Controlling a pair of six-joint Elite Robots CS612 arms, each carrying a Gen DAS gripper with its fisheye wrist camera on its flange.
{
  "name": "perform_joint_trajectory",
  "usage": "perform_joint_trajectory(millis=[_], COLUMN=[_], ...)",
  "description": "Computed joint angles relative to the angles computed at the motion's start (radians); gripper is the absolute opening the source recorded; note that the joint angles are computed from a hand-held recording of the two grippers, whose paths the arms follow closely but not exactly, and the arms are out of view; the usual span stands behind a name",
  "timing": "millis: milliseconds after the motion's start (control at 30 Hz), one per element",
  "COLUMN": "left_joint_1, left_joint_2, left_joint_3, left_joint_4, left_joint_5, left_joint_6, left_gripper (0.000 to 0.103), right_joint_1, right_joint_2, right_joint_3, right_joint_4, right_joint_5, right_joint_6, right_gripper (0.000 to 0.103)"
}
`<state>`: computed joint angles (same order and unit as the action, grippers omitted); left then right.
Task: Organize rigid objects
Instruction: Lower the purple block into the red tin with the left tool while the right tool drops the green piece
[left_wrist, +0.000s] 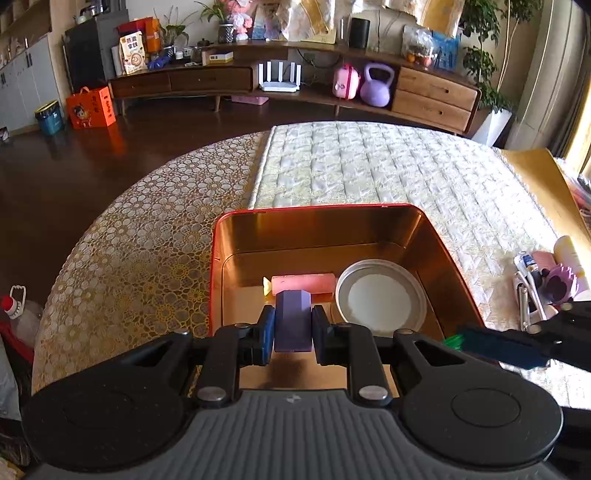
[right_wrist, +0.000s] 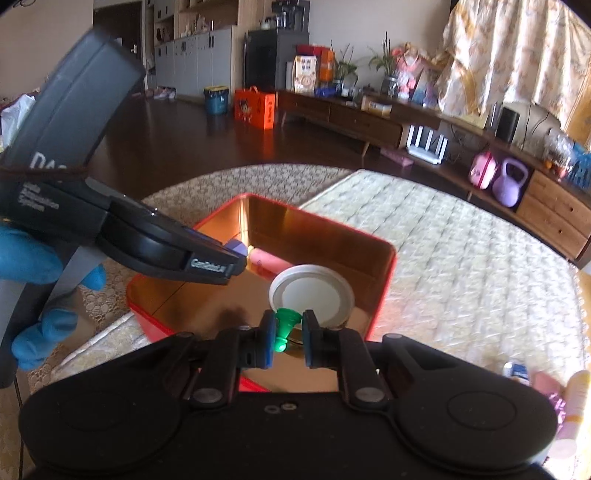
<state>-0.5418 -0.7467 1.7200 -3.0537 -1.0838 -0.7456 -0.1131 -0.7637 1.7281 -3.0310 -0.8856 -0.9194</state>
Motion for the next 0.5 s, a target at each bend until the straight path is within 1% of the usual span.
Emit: perform_joint_trajectory(millis=[133, 333, 500], left_joint_1=[0.006, 0.013, 0.018], left_joint_2=[0.010, 0.020, 0.026], left_joint_3=[-0.016, -0.033, -0.043], left_joint_4=[0.022, 0.058, 0.081], left_joint_5=[-0.014, -0.025, -0.038], left_joint_6=[0.024, 0.037, 0.043], left_gripper=[0.021, 0.021, 0.021], right_joint_1=[0.010, 0.018, 0.025], right_joint_2=[0.008, 0.013, 0.012], right_joint_3=[-0.009, -0.025, -0.027], right_joint_4=[0.025, 0.076, 0.100], right_joint_5=[-0.023, -0.050, -0.080], right_joint_6=[-0.003, 0.008, -0.008], right_gripper=[0.014, 0.014, 0.014])
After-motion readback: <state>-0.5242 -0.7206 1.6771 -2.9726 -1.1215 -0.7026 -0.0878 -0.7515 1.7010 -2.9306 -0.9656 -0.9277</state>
